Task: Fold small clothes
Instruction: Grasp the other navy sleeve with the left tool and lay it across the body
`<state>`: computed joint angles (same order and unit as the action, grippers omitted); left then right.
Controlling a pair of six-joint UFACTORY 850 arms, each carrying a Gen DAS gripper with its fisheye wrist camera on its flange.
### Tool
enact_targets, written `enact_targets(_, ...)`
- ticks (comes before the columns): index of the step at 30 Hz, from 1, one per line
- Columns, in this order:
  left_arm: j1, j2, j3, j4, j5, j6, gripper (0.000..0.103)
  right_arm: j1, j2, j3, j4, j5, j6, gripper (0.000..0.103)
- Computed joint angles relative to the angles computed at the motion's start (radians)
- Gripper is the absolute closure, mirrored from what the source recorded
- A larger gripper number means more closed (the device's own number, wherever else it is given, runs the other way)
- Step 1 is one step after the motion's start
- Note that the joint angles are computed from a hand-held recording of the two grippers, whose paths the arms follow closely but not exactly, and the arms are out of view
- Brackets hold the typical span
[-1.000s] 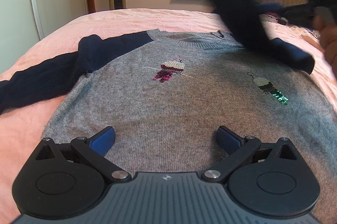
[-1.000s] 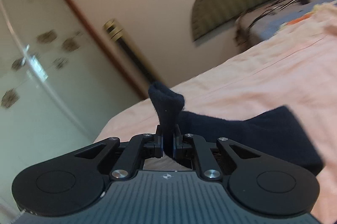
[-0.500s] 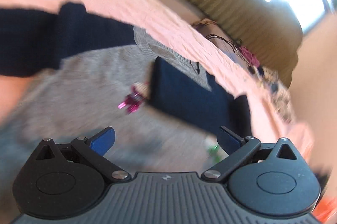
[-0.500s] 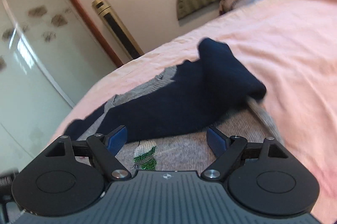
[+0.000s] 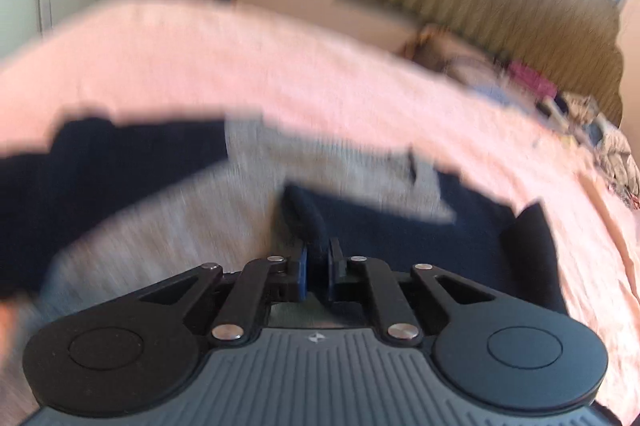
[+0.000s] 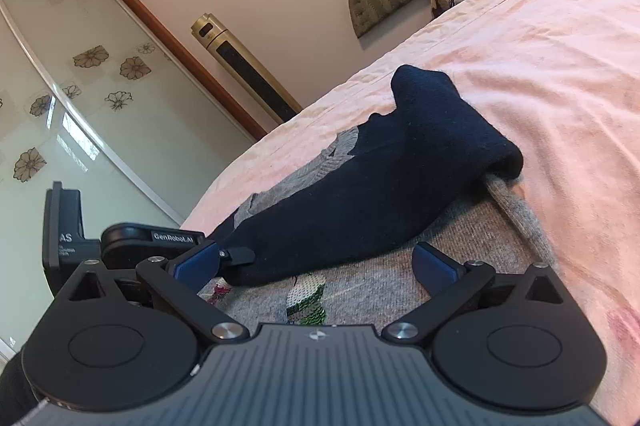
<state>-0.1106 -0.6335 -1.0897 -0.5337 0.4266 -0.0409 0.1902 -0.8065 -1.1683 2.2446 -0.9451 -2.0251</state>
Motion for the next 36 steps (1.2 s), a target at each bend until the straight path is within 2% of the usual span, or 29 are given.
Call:
enact_targets(2, 0.003, 0.018, 0.023, -0.060, 0.048, 0.067, 0.095, 0.000, 0.000, 0.000, 0.000, 0.000, 0.002, 0.001)
enact_targets(4, 0.009, 0.018, 0.030, -0.147, 0.048, 0.138, 0.095, 0.002, 0.002, 0.001, 0.000, 0.004, -0.001, 0.000)
enact_targets(6, 0.027, 0.006, 0.040, -0.130, 0.021, 0.125, 0.095, 0.003, 0.004, 0.003, 0.001, 0.007, -0.005, 0.000)
enact_targets(8, 0.029, -0.014, 0.046, -0.189, 0.017, 0.180, 0.096, 0.004, 0.005, 0.002, 0.000, 0.010, -0.006, 0.000)
enact_targets(10, 0.023, -0.014, 0.083, -0.161, 0.089, 0.140, 0.096, 0.006, 0.006, 0.001, -0.006, 0.015, -0.008, 0.000)
enact_targets(13, 0.007, -0.005, 0.108, -0.179, 0.137, 0.159, 0.097, 0.012, 0.016, 0.006, -0.005, 0.029, -0.029, 0.000)
enact_targets(15, -0.009, 0.017, 0.140, -0.173, 0.197, 0.170, 0.098, 0.019, 0.043, 0.023, 0.001, 0.048, -0.072, 0.000)
enact_targets(18, -0.026, 0.037, 0.166, -0.207, 0.253, 0.213, 0.098, 0.015, 0.068, 0.013, -0.012, -0.007, -0.116, 0.000)
enact_targets(19, -0.023, 0.047, 0.176, -0.181, 0.259, 0.173, 0.098, 0.016, 0.062, -0.019, -0.024, 0.004, -0.103, 0.000)
enact_targets(21, -0.013, 0.059, 0.180, -0.096, 0.269, 0.070, 0.098, 0.019, 0.012, -0.143, -0.090, 0.080, -0.005, 0.000)
enact_targets(23, 0.003, 0.049, 0.155, 0.049, 0.246, -0.050, 0.098, 0.035, -0.048, -0.273, -0.131, 0.219, 0.097, 0.000)
enact_targets(25, 0.032, 0.009, 0.080, 0.213, 0.116, -0.175, 0.097, 0.051, -0.117, -0.400, -0.218, 0.331, 0.189, 0.000)
enact_targets(26, 0.043, -0.021, 0.034, 0.233, 0.039, -0.203, 0.097, 0.058, -0.145, -0.455, -0.289, 0.388, 0.267, 0.000)
enact_targets(27, 0.054, -0.054, 0.002, 0.264, 0.004, -0.249, 0.098, 0.063, -0.172, -0.492, -0.322, 0.432, 0.306, 0.000)
enact_targets(28, 0.066, -0.062, 0.002, 0.338, 0.011, -0.329, 0.097, 0.068, -0.201, -0.516, -0.320, 0.470, 0.302, 0.000)
enact_targets(32, 0.113, -0.075, 0.033, 0.573, 0.107, -0.524, 0.098, 0.069, -0.195, -0.455, -0.136, 0.456, -0.002, 0.000)
enact_targets(33, 0.123, -0.074, 0.041, 0.615, 0.124, -0.558, 0.098, 0.072, -0.191, -0.449, -0.116, 0.464, -0.026, 0.000)
enact_targets(34, 0.127, -0.063, 0.058, 0.615, 0.136, -0.574, 0.098, 0.075, -0.196, -0.462, -0.122, 0.477, -0.023, 0.000)
enact_targets(36, 0.119, -0.013, 0.137, 0.508, 0.199, -0.537, 0.096, 0.083, -0.192, -0.459, -0.097, 0.495, -0.063, 0.000)
